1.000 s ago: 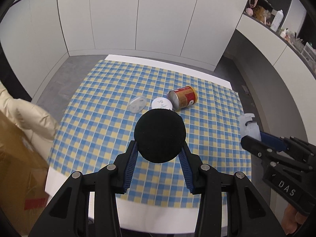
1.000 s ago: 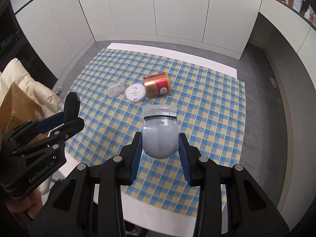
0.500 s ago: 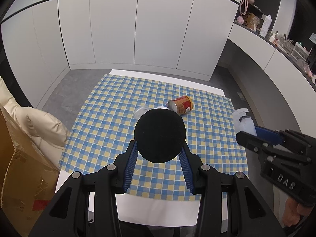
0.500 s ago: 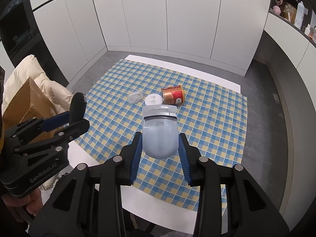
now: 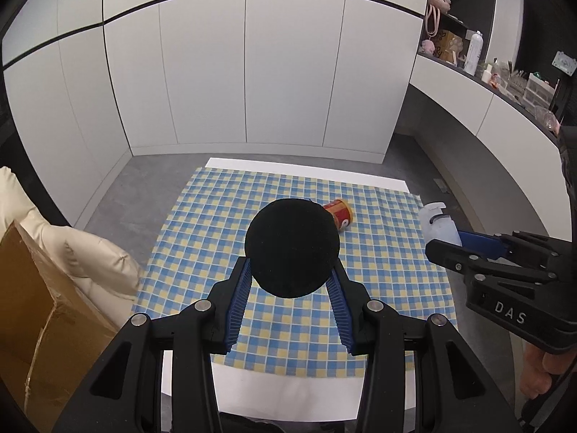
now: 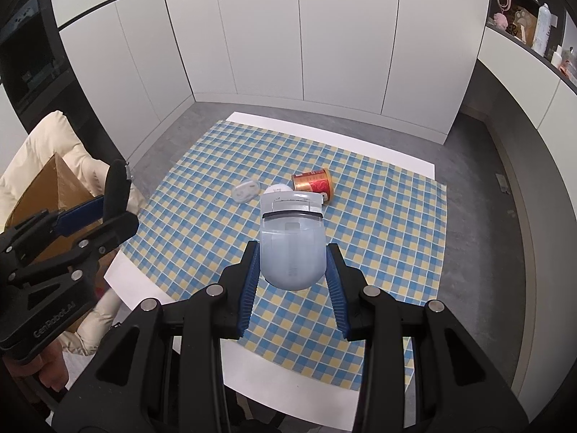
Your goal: Organize objects
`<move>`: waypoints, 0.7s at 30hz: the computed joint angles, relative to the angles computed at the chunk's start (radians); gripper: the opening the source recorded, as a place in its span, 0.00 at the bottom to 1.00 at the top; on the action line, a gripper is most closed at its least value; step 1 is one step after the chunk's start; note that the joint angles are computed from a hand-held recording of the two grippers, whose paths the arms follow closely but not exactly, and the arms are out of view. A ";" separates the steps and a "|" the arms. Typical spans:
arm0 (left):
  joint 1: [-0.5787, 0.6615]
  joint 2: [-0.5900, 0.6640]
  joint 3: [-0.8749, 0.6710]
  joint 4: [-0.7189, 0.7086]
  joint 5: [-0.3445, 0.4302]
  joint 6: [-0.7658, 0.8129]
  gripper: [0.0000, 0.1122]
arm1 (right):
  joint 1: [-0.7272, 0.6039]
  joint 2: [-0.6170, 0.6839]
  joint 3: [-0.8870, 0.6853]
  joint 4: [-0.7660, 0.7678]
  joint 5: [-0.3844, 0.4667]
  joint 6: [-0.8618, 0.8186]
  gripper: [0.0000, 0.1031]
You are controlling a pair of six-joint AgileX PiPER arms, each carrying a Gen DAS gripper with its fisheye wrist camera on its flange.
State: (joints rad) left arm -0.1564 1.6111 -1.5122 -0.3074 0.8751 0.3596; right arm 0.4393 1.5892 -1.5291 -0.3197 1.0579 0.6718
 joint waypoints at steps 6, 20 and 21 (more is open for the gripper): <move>0.026 0.010 0.002 -0.016 0.012 0.005 0.38 | -0.006 0.014 -0.011 0.017 -0.007 -0.012 0.36; 0.142 0.021 -0.001 -0.050 0.025 0.037 0.38 | 0.045 0.109 -0.116 0.032 -0.002 -0.030 0.36; 0.147 0.021 -0.001 -0.050 0.024 0.041 0.38 | 0.050 0.116 -0.127 0.030 0.001 -0.031 0.36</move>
